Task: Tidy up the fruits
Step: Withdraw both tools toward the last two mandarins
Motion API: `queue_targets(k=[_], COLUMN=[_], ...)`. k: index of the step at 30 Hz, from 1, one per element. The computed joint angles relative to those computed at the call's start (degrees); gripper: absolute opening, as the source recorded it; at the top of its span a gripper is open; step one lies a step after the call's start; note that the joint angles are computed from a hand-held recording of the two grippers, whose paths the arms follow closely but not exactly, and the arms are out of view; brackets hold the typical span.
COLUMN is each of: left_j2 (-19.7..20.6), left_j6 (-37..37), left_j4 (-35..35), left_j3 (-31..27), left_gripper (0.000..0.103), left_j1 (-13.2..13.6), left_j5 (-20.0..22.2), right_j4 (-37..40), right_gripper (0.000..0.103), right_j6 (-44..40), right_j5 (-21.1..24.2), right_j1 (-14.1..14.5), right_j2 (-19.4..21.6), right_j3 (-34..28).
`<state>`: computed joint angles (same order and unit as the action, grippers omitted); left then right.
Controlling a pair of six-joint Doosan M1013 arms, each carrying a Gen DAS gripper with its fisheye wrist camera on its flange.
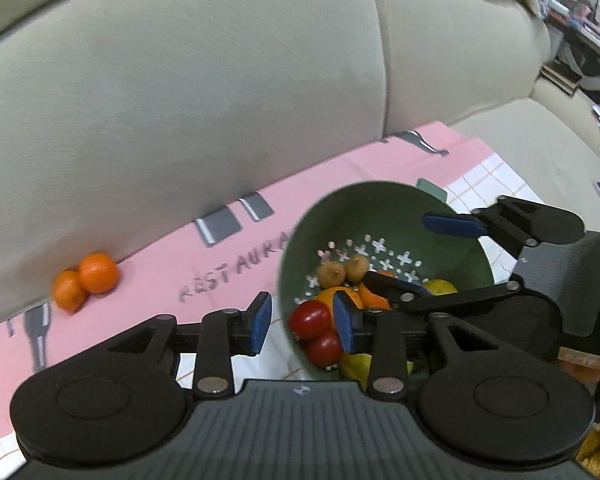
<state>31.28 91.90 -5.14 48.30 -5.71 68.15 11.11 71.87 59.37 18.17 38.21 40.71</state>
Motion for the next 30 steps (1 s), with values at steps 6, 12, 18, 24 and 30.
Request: queue_targets(k=[6, 12, 18, 24, 30], left_j2=[-3.15, -6.23, -8.52, -10.39, -11.47], left_j6=[-3.35, -6.60, -9.86, -13.25, -17.07], left_j4=[1.45, 2.59, 2.97, 5.53, 9.53], left_j3=[4.24, 8.45, 11.64, 14.46, 16.48], left_gripper=[0.051, 0.066, 0.073, 0.079, 0.080], left_j1=[0.53, 1.29, 2.74, 3.84, 4.73], left_j5=[-4.11, -9.01, -12.99, -17.87, -22.70], right_j4=[-0.78, -1.71, -2.87, -0.95, 0.05], right_gripper=[0.072, 0.084, 0.084, 0.091, 0.092], right_j6=[-0.13, -1.35, -2.38, -4.01, -3.38], right_j5=[-3.61, -6.12, -8.01, -5.39, -3.42], right_j1=[0.95, 2.19, 3.49, 4.49, 5.67], right_j2=[-2.21, -3.40, -4.33, -3.28, -1.82], right_j3=[2.58, 3.88, 4.14, 1.62, -1.36])
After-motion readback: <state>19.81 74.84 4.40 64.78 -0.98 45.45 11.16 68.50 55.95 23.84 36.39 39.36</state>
